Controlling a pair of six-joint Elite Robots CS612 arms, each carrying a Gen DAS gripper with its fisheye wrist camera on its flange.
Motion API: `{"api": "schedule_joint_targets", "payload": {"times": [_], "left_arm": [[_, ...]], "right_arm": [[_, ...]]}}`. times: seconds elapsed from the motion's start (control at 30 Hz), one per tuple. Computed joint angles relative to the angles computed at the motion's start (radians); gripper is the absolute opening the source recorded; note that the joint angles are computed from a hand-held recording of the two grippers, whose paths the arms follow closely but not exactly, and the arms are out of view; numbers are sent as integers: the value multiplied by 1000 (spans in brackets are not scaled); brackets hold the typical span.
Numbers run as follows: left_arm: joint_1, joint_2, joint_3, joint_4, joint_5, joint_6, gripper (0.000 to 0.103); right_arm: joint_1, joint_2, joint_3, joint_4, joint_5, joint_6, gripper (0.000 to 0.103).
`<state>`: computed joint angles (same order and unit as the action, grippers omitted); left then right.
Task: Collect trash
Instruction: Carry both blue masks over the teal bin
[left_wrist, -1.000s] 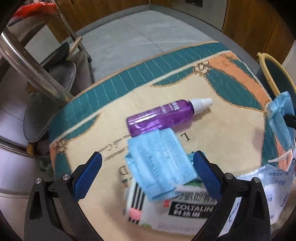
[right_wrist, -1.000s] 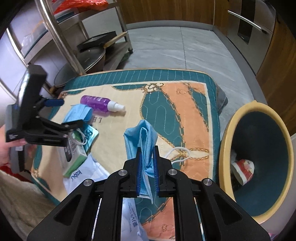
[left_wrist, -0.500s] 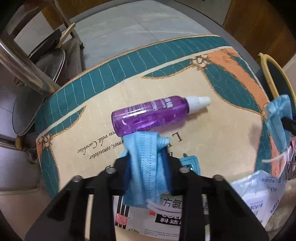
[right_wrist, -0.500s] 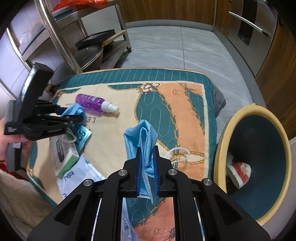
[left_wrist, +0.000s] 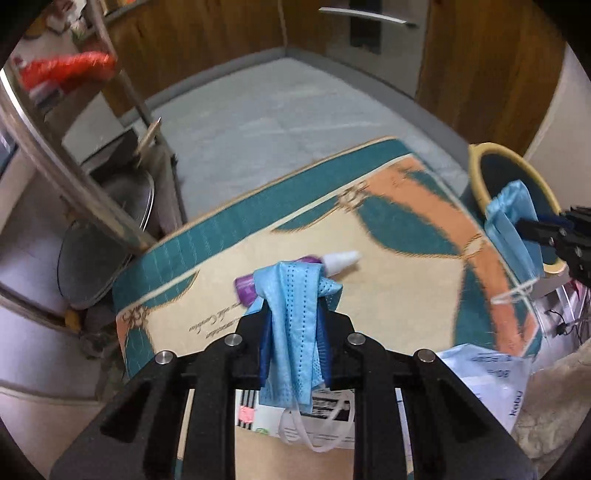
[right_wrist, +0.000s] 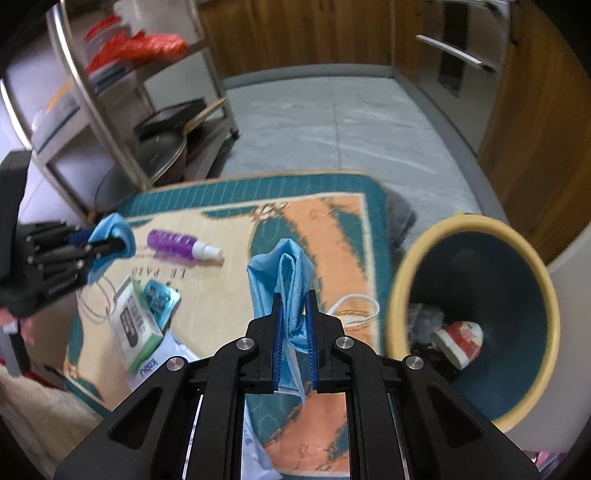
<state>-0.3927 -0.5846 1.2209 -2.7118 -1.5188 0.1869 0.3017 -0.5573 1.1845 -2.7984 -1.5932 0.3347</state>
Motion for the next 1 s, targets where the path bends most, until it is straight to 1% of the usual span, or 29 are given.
{"api": "schedule_joint_targets", "payload": {"times": [0.13,0.3,0.33,0.43,0.6,0.67,0.77,0.83,1.0], "left_arm": [[-13,-6,5,-23,-27,10,20],[-31,-15,12,-53,-62,27,20],[-36,-18,15,-64,-74,30,20],[-48,-23,24,-104,-108,54,20],[-71,-22,26,-140,-169,101,20],[-83,-20,23,-148,-182,120,20],[-95,-13,14,-155,-206,134,20],[-105,-7,6,-163,-221,135,20],[-122,10,-11,-178,-251,153,20]], "right_arm": [[-8,-37,58,-52,-45,28,12],[-15,-89,130,-127,-151,34,12],[-17,-104,150,-146,-185,28,12],[-22,-133,191,-182,-257,12,12],[-38,-179,269,-232,-328,28,12],[-49,-193,300,-244,-338,47,12],[-65,-201,326,-251,-331,92,13],[-78,-198,336,-256,-300,128,13],[-84,-175,317,-191,-298,137,13]]}}
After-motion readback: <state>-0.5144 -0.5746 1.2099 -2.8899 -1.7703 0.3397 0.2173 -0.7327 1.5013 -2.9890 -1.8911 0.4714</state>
